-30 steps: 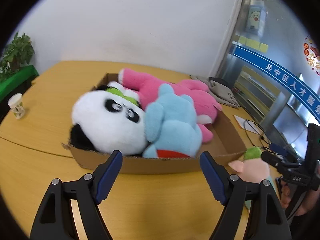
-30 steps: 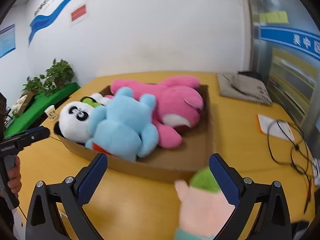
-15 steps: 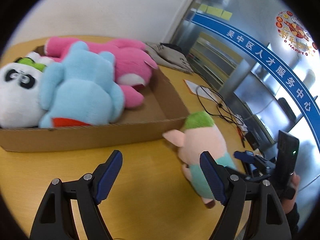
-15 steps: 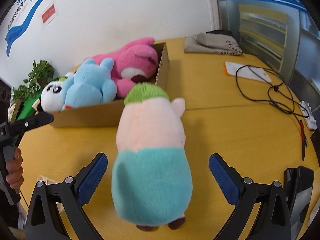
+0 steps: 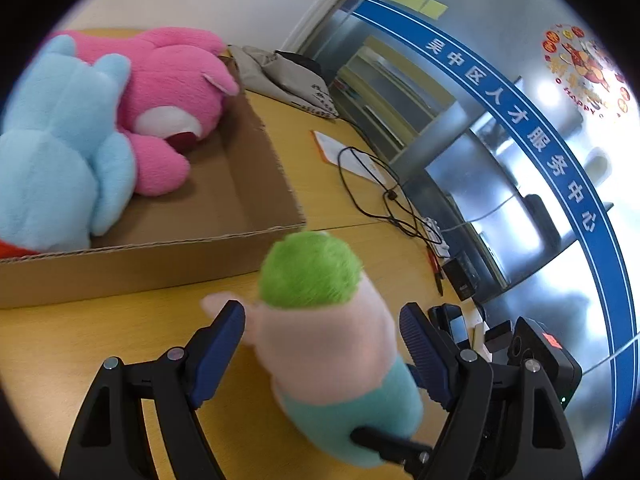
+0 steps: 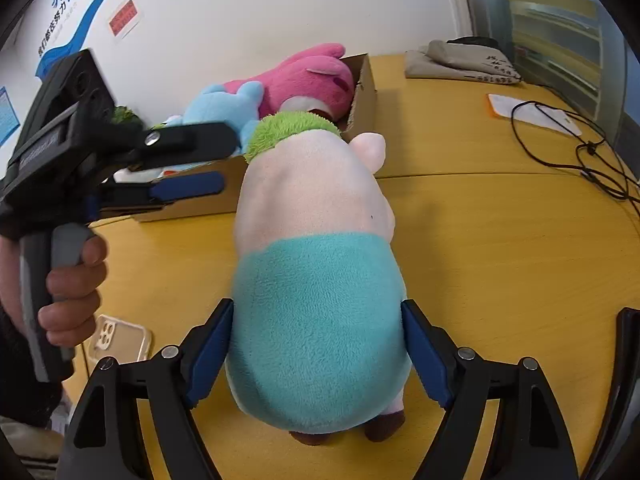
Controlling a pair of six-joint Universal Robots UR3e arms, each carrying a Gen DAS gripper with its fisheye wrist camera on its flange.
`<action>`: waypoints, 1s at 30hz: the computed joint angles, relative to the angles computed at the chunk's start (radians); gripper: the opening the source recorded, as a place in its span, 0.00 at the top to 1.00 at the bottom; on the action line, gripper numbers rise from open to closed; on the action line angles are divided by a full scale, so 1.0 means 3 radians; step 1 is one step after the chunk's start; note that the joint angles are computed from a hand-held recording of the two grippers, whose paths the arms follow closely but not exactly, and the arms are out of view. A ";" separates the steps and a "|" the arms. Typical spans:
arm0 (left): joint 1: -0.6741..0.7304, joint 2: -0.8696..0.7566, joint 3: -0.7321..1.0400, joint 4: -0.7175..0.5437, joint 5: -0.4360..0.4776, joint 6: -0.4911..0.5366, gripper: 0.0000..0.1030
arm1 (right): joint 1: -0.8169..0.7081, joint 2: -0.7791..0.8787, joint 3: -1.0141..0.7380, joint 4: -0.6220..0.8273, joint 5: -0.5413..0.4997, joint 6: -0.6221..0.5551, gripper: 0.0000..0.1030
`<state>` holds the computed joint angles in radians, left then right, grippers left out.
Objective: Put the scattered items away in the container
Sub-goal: 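Close both grippers on the green-haired plush and carry it over the box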
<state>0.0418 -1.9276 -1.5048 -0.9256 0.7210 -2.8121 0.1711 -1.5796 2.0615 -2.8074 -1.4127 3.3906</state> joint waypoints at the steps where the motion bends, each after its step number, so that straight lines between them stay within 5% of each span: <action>1: -0.0039 -0.0034 0.0038 0.0015 0.0026 0.0005 0.23 | -0.0009 -0.0016 0.0023 -0.0007 0.0047 -0.0027 0.18; 6: -0.0141 -0.0012 -0.0046 0.0215 0.0194 0.0148 0.25 | -0.0028 -0.0046 0.0111 -0.0066 0.0202 -0.0130 0.18; 9: -0.0157 0.0038 -0.0045 0.0185 0.0354 0.0256 0.41 | -0.0066 -0.0069 0.0179 -0.0144 0.0254 -0.0103 0.18; 22: 0.0171 0.0368 -0.0106 -0.0073 0.0179 0.0442 0.56 | 0.0149 0.0174 -0.0076 -0.0303 0.0256 -0.0021 0.27; 30: 0.0255 0.0209 0.0788 0.0133 0.0228 0.0177 0.55 | 0.0277 0.0600 -0.1236 -0.0022 0.0018 -0.0368 0.27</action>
<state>0.1184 -1.8648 -1.2684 -0.8856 0.7895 -2.7591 0.2543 -1.3996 1.6906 -2.8142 -1.4072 3.2802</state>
